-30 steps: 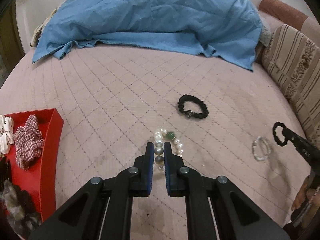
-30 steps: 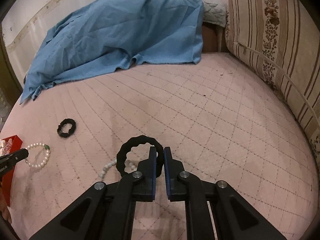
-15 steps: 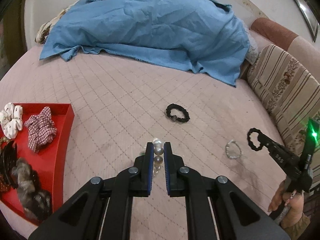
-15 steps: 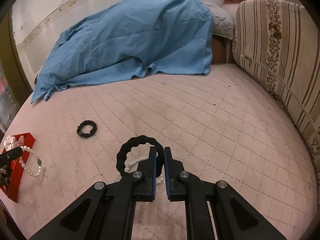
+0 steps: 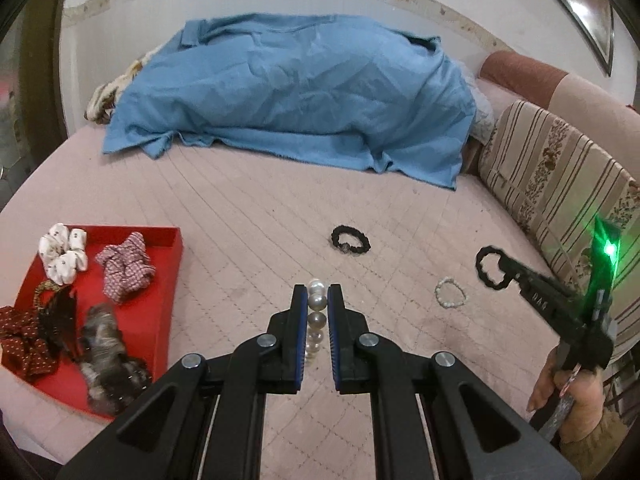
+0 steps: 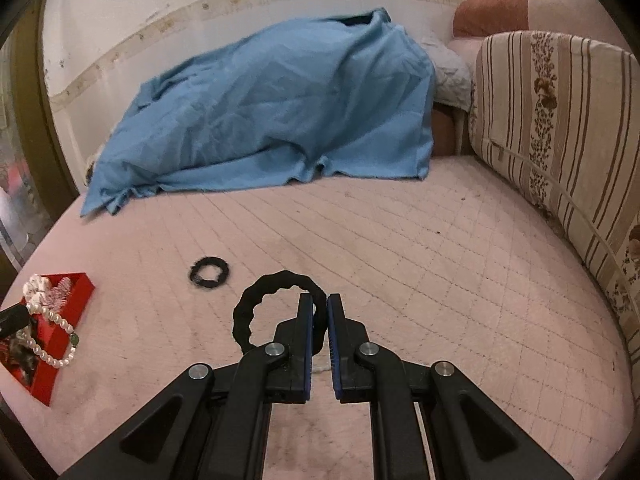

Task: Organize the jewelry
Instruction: 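Lift both bracelets and carry them over the red tray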

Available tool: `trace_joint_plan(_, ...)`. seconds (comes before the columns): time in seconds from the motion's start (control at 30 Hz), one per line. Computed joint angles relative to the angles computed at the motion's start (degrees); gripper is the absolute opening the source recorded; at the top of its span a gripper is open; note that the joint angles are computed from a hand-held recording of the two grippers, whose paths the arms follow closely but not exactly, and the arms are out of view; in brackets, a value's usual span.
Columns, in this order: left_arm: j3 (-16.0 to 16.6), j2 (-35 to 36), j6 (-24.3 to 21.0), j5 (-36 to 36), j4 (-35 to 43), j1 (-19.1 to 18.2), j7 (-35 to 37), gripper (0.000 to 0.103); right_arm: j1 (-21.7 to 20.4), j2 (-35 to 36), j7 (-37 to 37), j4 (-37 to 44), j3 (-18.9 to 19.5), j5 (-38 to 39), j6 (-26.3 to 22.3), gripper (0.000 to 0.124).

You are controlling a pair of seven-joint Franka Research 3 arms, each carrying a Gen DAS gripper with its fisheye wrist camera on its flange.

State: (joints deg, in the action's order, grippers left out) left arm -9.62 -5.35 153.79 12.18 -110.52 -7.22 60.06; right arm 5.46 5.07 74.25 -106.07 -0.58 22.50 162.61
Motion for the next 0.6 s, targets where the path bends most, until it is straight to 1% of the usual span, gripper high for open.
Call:
trace_joint_plan(0.13,0.2,-2.7,1.5,-0.1,-2.4,0.1,-0.1,0.009,0.9,-3.0,-1.6,-3.9,1.0,2.4,1.2,0.008)
trace_joint_plan(0.2,0.2,-4.1,2.3,0.2,-3.7,0.2,-0.1,0.009,1.6,-4.2,-2.1,-5.6,1.2,2.4,2.0,0.008)
trace_joint_plan(0.37,-0.1,-7.5,3.9,3.2,-6.9,0.9,-1.1,0.009,3.7,-7.7,-3.4,-10.5,1.7,3.6,2.9,0.008)
trace_joint_plan(0.53,0.5,-11.0,5.2,4.1,-10.2,1.3,-1.1,0.01,5.5,-10.7,-2.2,-14.9,2.5,2.1,3.9,0.008)
trace_joint_plan(0.6,0.4,-12.2,5.3,5.0,-11.2,2.0,-1.6,0.01,6.1,-11.6,-1.6,-16.1,2.6,2.0,4.0,0.008)
